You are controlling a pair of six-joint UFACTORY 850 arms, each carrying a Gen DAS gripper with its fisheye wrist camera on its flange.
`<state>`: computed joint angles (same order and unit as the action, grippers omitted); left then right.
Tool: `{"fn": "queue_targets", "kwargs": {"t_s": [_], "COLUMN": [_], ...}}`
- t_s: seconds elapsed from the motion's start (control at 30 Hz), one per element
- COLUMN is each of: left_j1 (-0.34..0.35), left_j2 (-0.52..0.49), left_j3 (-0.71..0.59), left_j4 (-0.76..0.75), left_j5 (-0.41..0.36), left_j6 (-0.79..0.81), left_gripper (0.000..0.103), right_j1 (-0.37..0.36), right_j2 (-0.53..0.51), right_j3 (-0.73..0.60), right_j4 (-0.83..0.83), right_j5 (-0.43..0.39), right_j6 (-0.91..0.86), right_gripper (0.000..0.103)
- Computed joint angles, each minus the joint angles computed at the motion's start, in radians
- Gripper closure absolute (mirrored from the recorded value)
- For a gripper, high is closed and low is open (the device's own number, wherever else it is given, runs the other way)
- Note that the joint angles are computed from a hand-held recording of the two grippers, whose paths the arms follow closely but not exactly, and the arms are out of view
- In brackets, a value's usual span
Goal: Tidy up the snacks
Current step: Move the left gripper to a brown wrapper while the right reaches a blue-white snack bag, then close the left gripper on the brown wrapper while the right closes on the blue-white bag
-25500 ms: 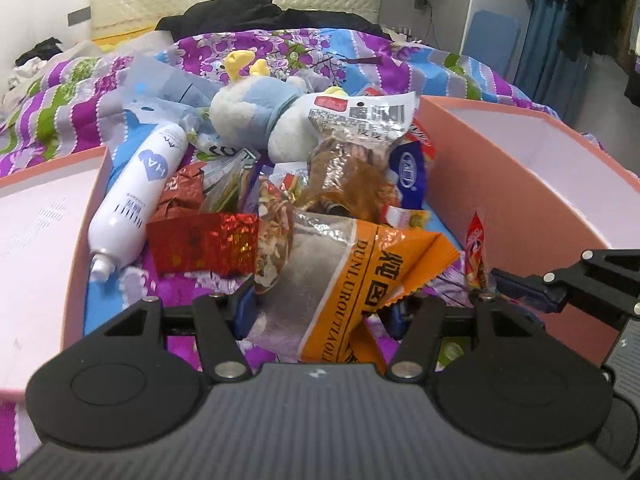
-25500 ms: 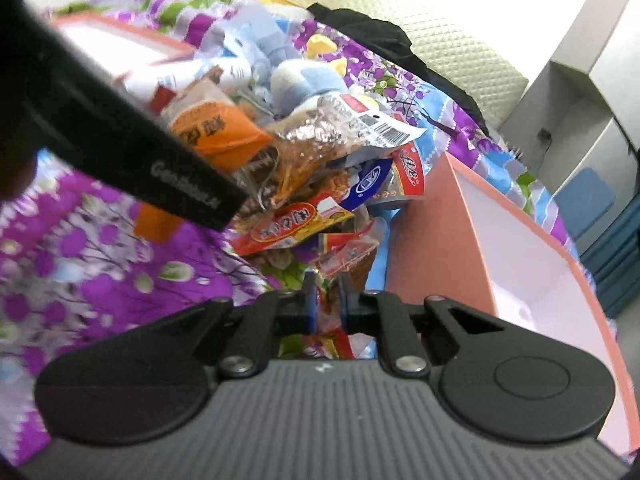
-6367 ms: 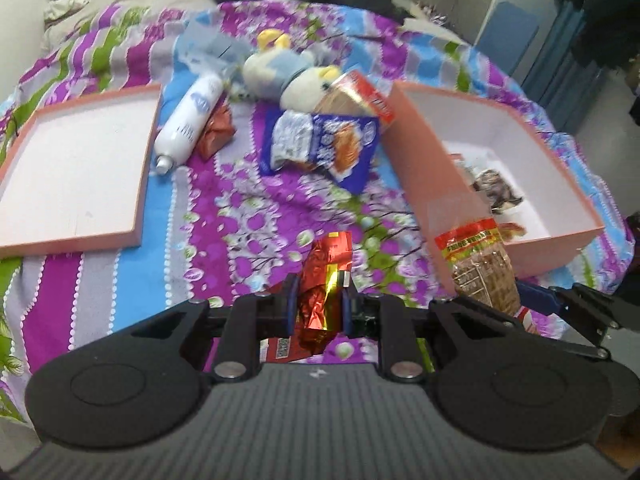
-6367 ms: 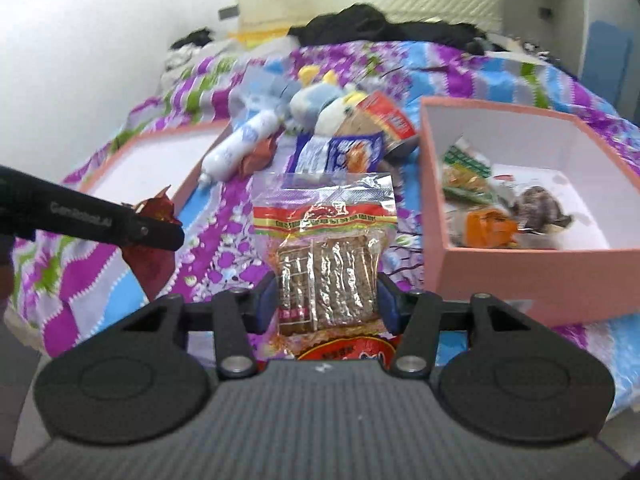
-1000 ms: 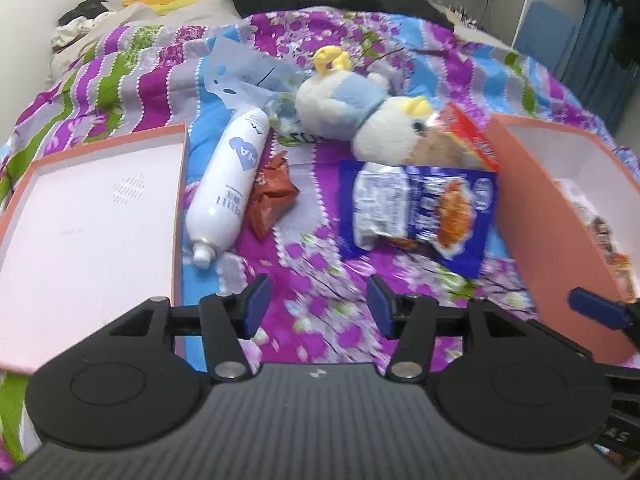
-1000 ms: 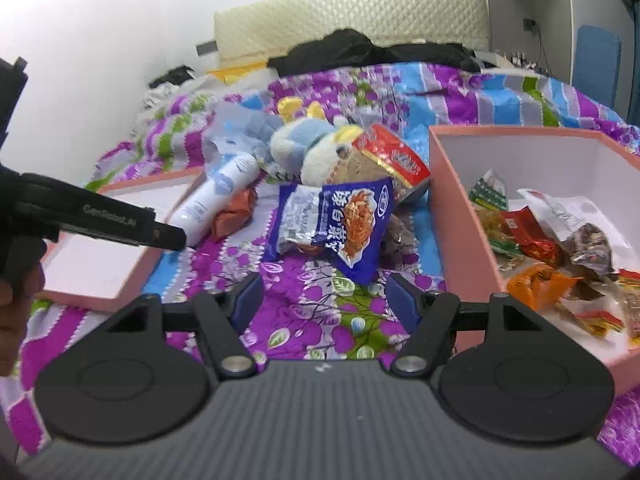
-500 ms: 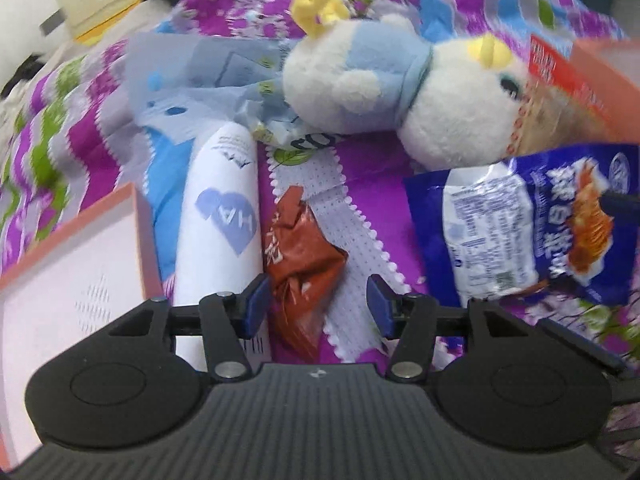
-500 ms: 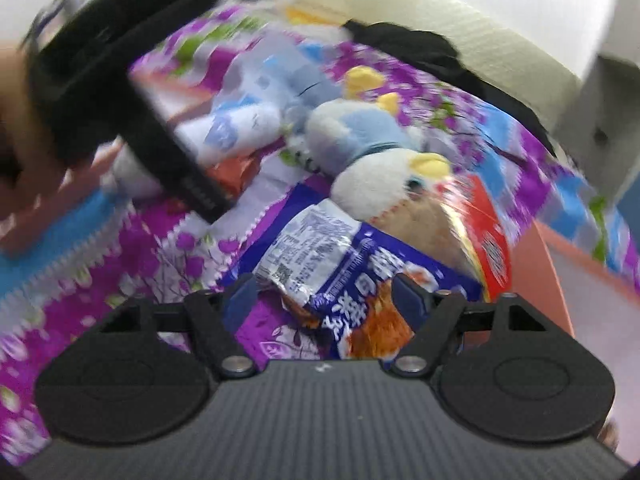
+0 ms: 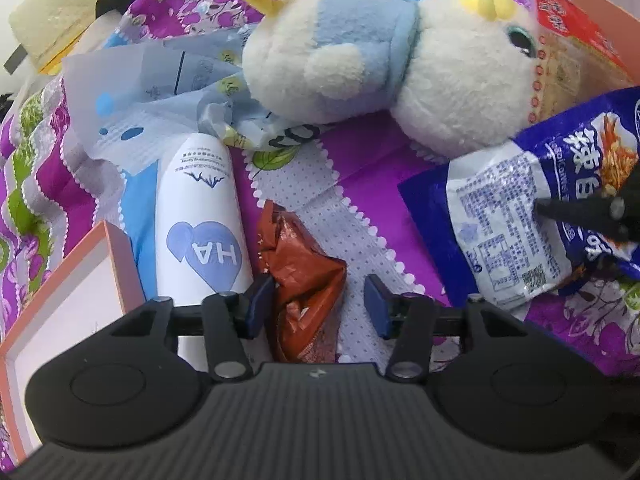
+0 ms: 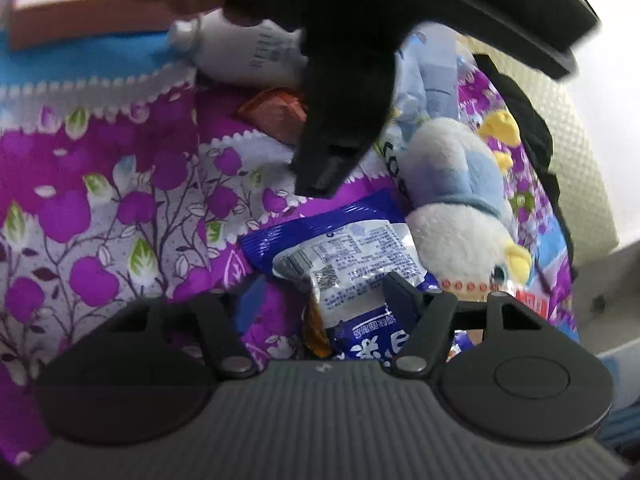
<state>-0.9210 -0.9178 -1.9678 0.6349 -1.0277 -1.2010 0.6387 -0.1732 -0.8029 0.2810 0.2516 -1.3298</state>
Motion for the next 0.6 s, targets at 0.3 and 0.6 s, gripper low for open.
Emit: {"fn": "queue_targets", "kwargs": {"t_s": [0.3, 0.6], "left_j1": [-0.004, -0.035], "left_j2": [0.013, 0.036], "left_j3": [0.013, -0.012], "left_j4": [0.010, -0.032], "left_j5": [-0.007, -0.028], "left_j6": [-0.050, -0.112], "left_gripper": [0.064, 0.065], "right_j1": [0.006, 0.002], "right_j2": [0.002, 0.119], "right_j3": [-0.013, 0.057], "right_j4": [0.043, -0.006], "right_j5": [-0.021, -0.081], "right_j6": [-0.054, 0.029], "right_gripper": [0.073, 0.077]}}
